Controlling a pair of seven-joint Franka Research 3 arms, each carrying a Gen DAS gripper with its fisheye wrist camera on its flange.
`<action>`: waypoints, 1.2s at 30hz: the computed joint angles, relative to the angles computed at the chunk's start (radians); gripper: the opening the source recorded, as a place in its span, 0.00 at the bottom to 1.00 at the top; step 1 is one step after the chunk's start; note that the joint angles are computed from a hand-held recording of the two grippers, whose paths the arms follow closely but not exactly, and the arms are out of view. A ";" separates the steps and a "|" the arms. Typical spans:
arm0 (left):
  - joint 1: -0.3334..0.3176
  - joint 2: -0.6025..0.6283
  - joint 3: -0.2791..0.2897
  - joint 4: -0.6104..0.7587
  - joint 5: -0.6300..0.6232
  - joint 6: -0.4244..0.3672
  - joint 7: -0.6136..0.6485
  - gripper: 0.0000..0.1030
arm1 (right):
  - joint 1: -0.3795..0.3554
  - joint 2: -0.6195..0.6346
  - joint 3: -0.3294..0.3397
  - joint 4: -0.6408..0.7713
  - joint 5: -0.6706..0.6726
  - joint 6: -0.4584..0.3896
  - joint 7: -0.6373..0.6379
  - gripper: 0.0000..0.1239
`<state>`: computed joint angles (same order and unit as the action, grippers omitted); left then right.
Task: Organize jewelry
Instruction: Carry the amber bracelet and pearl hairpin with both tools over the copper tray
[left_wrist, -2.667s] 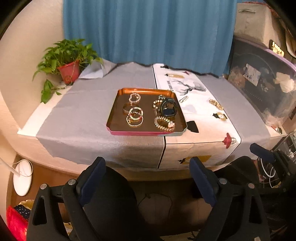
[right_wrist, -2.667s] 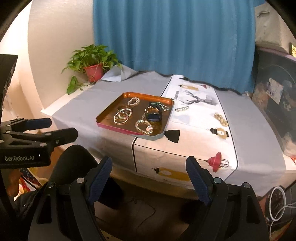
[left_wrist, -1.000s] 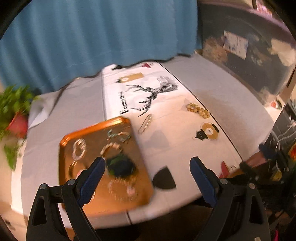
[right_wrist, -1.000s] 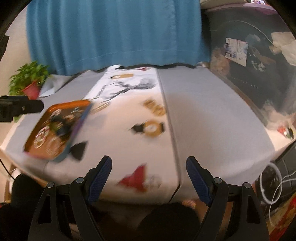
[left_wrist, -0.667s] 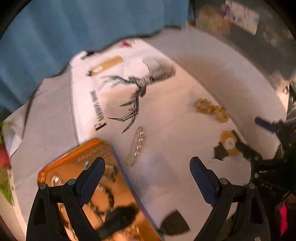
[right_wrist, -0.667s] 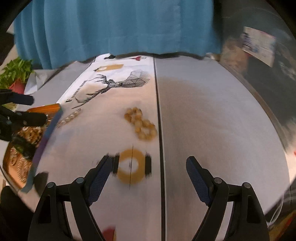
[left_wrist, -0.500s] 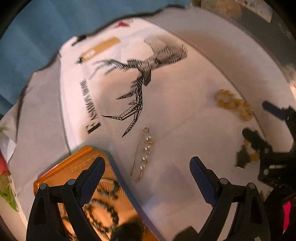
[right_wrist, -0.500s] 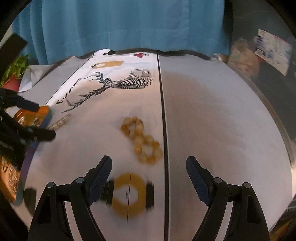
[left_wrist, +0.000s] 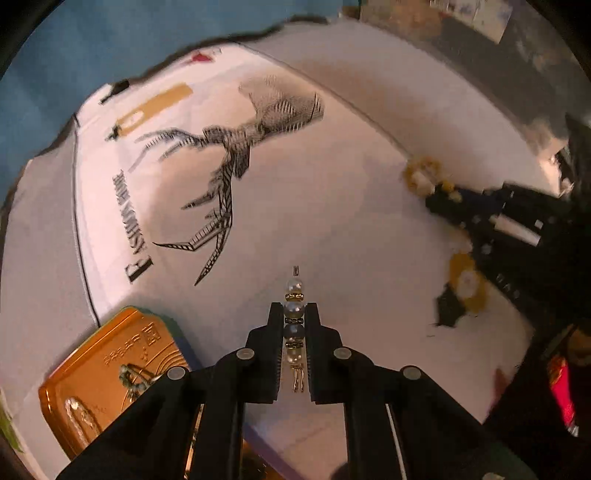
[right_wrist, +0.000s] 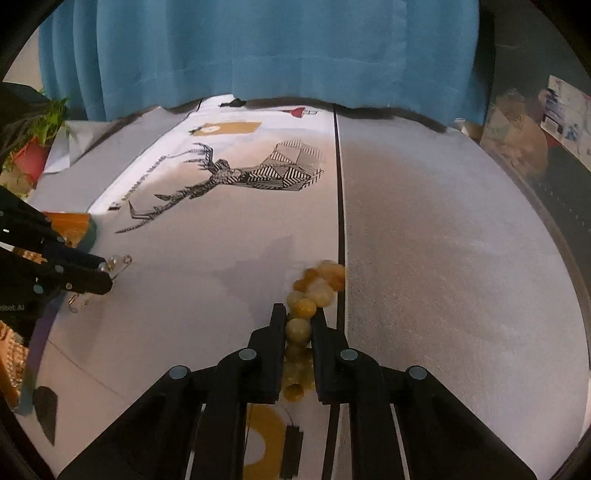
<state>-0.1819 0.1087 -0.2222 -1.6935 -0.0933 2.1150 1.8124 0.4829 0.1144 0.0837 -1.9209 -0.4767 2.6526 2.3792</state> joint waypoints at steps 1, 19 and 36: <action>0.003 -0.024 0.000 -0.018 -0.018 0.010 -0.001 0.09 | 0.002 -0.014 -0.002 -0.012 -0.012 0.008 0.017 0.11; -0.063 -0.509 0.054 -0.400 -0.023 0.222 -0.160 0.09 | -0.087 -0.391 0.207 -0.189 -0.094 -0.058 0.174 0.11; -0.160 -1.209 0.104 -0.888 0.091 0.078 -0.406 0.09 | 0.003 -0.627 0.473 -0.323 0.165 -0.155 0.214 0.11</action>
<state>-0.3422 -1.1002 -0.1178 -2.5815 -0.0021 2.1934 1.4065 0.4863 -0.5125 0.5572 -2.2444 -0.3114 2.4975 2.5935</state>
